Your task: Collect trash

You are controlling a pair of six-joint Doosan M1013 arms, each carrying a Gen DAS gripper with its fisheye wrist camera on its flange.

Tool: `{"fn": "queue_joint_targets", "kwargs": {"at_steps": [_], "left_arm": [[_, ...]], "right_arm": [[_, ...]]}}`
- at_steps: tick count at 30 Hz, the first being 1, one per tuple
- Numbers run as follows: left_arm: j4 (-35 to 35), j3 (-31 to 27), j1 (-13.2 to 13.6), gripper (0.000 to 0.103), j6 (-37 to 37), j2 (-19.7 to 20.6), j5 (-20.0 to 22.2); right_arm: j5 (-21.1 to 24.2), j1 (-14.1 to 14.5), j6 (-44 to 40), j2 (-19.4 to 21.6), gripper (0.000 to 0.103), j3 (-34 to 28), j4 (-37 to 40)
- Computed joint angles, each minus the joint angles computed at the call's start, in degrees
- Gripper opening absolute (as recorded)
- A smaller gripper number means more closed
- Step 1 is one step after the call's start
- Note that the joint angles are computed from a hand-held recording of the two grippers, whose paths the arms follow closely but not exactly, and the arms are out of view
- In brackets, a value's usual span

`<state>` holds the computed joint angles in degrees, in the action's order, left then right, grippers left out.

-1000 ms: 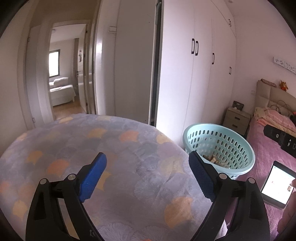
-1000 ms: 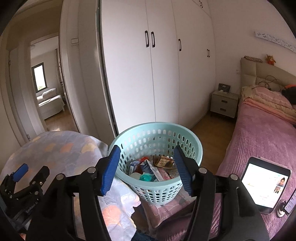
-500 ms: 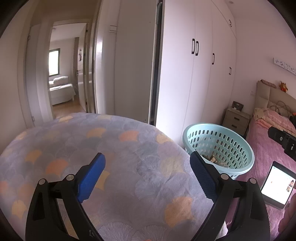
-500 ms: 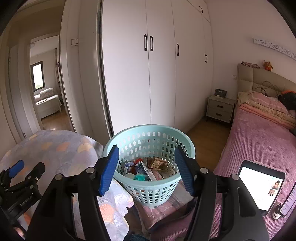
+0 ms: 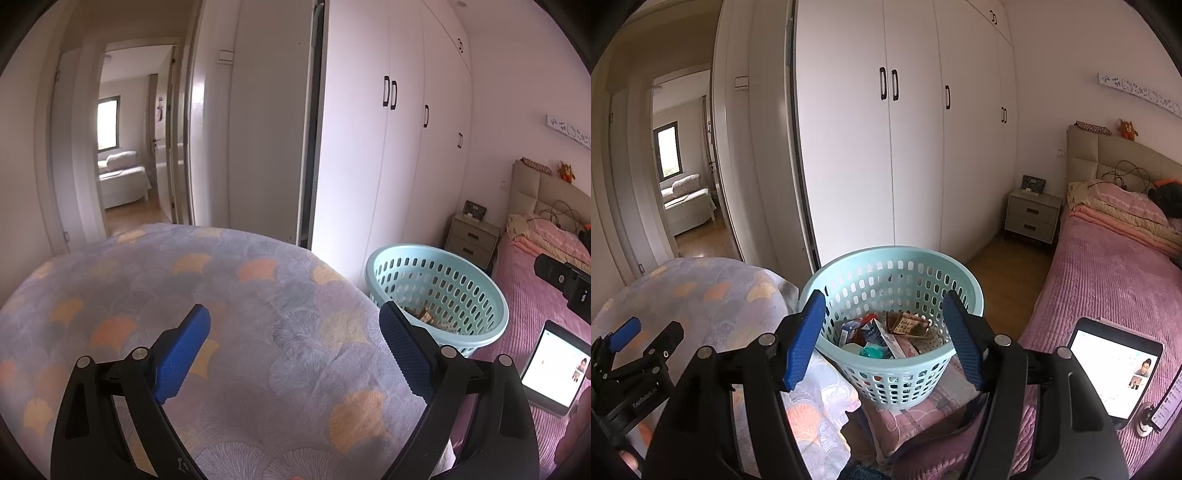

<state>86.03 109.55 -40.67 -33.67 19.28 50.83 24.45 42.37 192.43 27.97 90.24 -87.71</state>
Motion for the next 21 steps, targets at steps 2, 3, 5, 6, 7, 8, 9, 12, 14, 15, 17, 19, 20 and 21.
{"fn": "queue_joint_targets", "kwargs": {"at_steps": [2, 3, 5, 6, 7, 8, 9, 12, 14, 15, 17, 19, 20, 21], "left_arm": [[-0.03, -0.03, -0.02, 0.090, 0.03, 0.02, 0.03], [0.01, 0.01, 0.00, 0.090, 0.06, 0.00, -0.01], [0.13, 0.09, 0.05, 0.090, 0.09, -0.03, -0.03], [0.16, 0.11, 0.06, 0.090, 0.11, -0.04, -0.05], [0.20, 0.13, 0.07, 0.090, 0.02, -0.06, -0.08], [0.20, 0.13, 0.07, 0.090, 0.02, -0.06, -0.08], [0.24, 0.19, 0.03, 0.090, -0.04, -0.08, -0.12], [0.29, 0.24, 0.04, 0.090, -0.03, -0.09, -0.15], [0.31, 0.24, 0.03, 0.090, -0.02, -0.08, -0.12], [0.31, 0.26, 0.00, 0.090, 0.00, -0.08, -0.07], [0.32, 0.27, 0.01, 0.090, -0.06, -0.10, -0.13], [0.30, 0.26, 0.01, 0.090, -0.05, -0.09, -0.12], [0.29, 0.27, 0.01, 0.090, -0.04, -0.10, -0.12], [0.29, 0.27, 0.01, 0.090, -0.04, -0.10, -0.12]], "right_arm": [[-0.06, -0.04, -0.23, 0.03, 0.062, -0.04, 0.15], [-0.17, -0.09, -0.35, 0.03, 0.062, -0.05, 0.29], [-0.32, -0.14, -0.69, 0.02, 0.062, -0.09, 0.65], [-0.40, -0.16, -0.88, 0.03, 0.062, -0.11, 0.80], [-0.41, -0.13, -0.84, 0.02, 0.062, -0.07, 0.75], [-0.40, -0.10, -0.89, 0.03, 0.062, -0.04, 0.79], [-0.43, -0.11, -1.00, 0.06, 0.062, -0.06, 0.91], [-0.70, -0.10, -1.26, 0.08, 0.062, -0.08, 1.25], [-0.85, -0.13, -1.37, 0.08, 0.062, -0.08, 1.36], [-0.89, -0.12, -1.22, 0.05, 0.062, -0.03, 1.20], [-0.87, -0.11, -1.16, -0.01, 0.062, 0.03, 1.02], [-0.96, -0.13, -1.10, -0.03, 0.062, 0.07, 0.90], [-0.98, -0.13, -1.14, -0.02, 0.062, 0.06, 0.99], [-1.00, -0.14, -1.23, -0.02, 0.062, 0.05, 1.14]]}}
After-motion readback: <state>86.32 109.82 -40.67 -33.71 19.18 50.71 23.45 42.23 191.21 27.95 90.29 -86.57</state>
